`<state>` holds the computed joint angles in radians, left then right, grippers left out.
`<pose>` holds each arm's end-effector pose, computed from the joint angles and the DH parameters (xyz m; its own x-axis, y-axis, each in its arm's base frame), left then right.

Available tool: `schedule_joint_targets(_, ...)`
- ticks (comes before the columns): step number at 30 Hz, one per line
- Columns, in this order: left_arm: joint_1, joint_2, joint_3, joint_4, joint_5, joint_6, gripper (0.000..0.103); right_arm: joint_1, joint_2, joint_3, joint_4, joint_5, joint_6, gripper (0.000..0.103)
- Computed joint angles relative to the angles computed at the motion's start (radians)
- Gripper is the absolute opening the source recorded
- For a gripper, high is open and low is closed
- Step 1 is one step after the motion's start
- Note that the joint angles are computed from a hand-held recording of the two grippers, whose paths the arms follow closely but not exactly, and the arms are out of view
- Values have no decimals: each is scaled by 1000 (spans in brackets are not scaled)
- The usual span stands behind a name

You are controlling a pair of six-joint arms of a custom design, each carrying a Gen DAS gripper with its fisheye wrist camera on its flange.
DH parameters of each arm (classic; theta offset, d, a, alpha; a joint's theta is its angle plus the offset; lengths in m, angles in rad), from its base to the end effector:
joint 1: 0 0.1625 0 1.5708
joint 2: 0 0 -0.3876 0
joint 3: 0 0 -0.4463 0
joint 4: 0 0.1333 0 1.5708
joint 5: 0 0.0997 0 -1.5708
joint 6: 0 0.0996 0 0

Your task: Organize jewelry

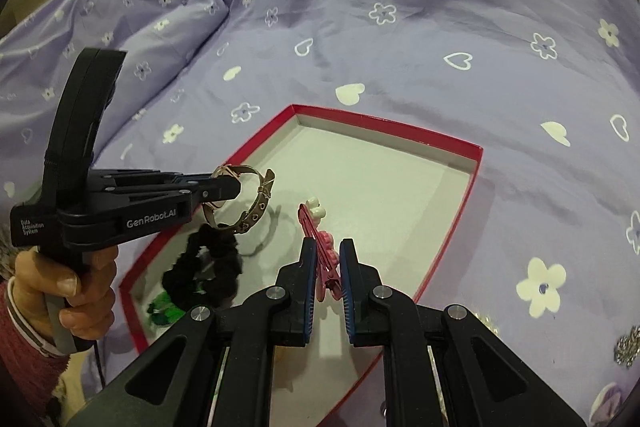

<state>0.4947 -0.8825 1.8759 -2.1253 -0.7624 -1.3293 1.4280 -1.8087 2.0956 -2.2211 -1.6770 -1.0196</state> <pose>-0.3873 -0.4422 -0.0167 -0.7873 -0.2370 -0.5692 0.1348 0.8347 -0.5340 0.0553 -0.4778 0.3558 -0.6260 -0.6945 0.3547 -0.7642 0.6369 -0.1017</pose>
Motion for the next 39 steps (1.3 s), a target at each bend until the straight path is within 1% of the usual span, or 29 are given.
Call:
schedule_joint_targets(5,10,18,-9,9,-14,4,7,18,23,16,-46,-59,-37,11)
schedule_joint_targets(10,15,24,-12,12,-21,9,8,26,38,26,-58,-109,-61,11)
schedule_joint_targets(13,15,29,-22,29,-24,9,9,22,38,25,-55,-102,-60,12)
schedule_joint_targets(15,15,31,-27,41,-25,9,9,23,43,21,-46,-103,-52,15)
schedule_joint_targets(17,14,30,-27,42,-30,11,11,22,45,19,-43,-108,-50,16)
schedule_joint_targets(22,7,24,-24,56,-30,-1,19,21,46,15,-32,-101,-39,16)
schedule_joint_targets(24,2,21,-25,70,-26,-11,26,21,46,14,-29,-101,-38,17)
schedule_joint_targets(25,0,20,-27,76,-23,-15,27,21,45,13,-28,-103,-37,17)
schedule_joint_targets(27,-7,13,-22,72,-18,-17,31,21,39,15,-23,-96,-36,21)
schedule_joint_targets(29,-11,8,-22,79,-15,-23,32,18,29,13,-13,-81,-38,23)
schedule_joint_targets(33,-23,-1,-19,90,-10,-44,35,11,1,12,1,-59,-38,23)
schedule_joint_targets(39,-55,-16,-3,79,-10,-88,36,-16,-61,0,61,-8,-28,25)
